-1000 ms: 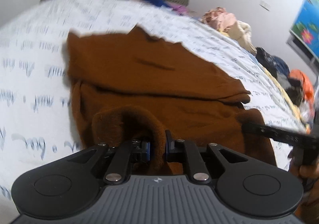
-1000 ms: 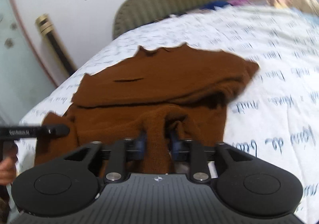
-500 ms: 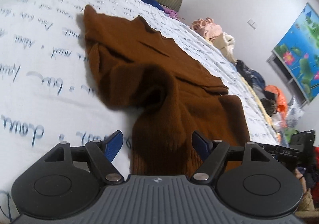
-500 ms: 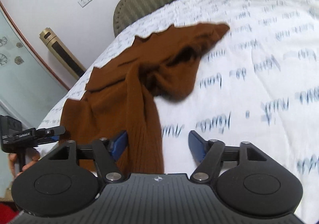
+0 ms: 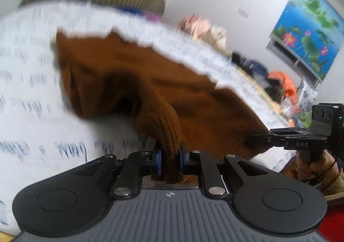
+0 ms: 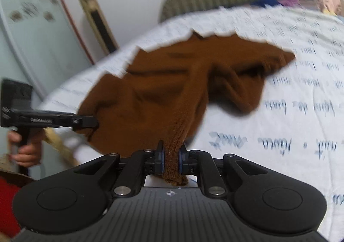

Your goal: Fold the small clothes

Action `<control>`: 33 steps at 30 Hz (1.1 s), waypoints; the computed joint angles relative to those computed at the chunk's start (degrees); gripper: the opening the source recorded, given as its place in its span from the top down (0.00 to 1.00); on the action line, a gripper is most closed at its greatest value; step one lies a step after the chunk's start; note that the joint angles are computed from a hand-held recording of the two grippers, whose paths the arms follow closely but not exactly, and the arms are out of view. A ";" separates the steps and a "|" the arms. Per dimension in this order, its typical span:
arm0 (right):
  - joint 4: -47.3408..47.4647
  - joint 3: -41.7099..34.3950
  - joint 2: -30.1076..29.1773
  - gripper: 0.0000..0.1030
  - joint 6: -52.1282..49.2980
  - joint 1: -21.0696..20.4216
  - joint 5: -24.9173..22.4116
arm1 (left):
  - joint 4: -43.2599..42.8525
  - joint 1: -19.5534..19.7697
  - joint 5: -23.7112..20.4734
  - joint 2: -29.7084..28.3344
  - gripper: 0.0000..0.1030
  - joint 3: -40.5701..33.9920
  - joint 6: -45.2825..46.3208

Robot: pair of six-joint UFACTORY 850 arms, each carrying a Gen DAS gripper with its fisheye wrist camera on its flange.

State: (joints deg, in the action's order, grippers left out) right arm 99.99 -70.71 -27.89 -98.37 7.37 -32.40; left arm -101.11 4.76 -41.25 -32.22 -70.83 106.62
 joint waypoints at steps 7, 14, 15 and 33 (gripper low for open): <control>4.27 4.92 7.10 0.84 -8.20 -3.79 -13.38 | -6.05 2.48 -5.59 7.38 0.87 5.36 7.92; 6.30 2.30 4.57 0.84 -3.77 -5.01 -14.63 | -2.65 0.67 -0.17 4.46 0.87 -0.16 1.83; 6.78 1.16 3.66 0.84 -3.03 -5.05 -14.11 | -1.51 0.55 0.12 3.61 0.86 -1.63 0.17; 5.01 -28.26 -17.66 0.84 13.64 -3.87 -2.01 | 29.31 -4.20 12.83 -18.20 0.86 -40.06 -38.09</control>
State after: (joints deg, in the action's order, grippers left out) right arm 104.99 -98.98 -45.55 -84.74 3.50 -34.41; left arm -71.80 0.56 -28.42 -50.42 -110.89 68.53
